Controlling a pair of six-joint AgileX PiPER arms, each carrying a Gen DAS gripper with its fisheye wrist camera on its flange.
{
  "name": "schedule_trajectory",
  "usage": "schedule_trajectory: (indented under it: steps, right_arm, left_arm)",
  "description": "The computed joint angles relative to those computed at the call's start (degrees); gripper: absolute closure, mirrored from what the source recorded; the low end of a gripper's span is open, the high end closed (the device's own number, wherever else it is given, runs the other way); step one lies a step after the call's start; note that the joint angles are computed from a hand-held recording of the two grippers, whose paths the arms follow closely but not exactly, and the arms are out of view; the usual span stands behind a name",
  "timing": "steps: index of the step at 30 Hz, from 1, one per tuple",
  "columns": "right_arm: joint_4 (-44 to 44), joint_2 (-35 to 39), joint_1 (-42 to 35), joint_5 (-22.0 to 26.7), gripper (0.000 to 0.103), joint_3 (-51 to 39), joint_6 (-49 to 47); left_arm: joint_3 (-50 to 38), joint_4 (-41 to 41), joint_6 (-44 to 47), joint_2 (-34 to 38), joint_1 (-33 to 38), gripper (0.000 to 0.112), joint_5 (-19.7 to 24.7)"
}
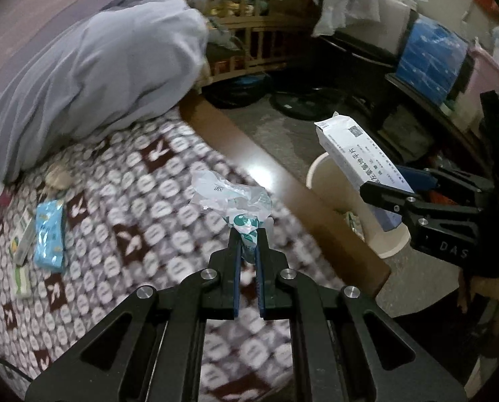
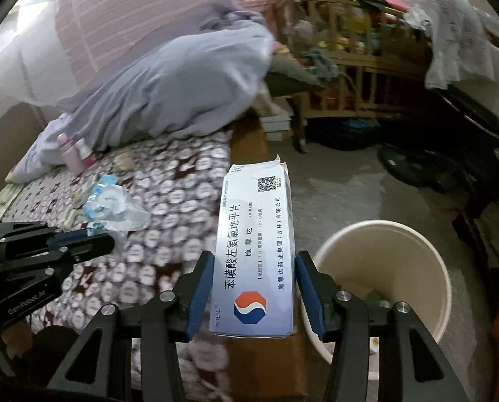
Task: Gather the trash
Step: 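Carry the wrapper and medicine box over the bucket and open both grippers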
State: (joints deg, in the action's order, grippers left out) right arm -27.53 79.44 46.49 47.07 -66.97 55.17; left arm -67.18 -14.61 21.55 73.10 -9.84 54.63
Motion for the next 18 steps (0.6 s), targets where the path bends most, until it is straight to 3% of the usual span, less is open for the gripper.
schedule_trajectory:
  steps: [6, 18]
  right_arm:
    - [1.2, -4.8, -4.7, -0.1, 0.055, 5.3, -1.1]
    - [7.1, -10.8, -17.0, -3.1, 0.055, 14.4, -6.6]
  left_arm:
    - [-3.2, 2.8, -5.0, 3.5, -7.9, 0.107, -0.4]
    - [-9.4, 0.1, -10.7, 13.5, -18.3, 0.107, -1.2]
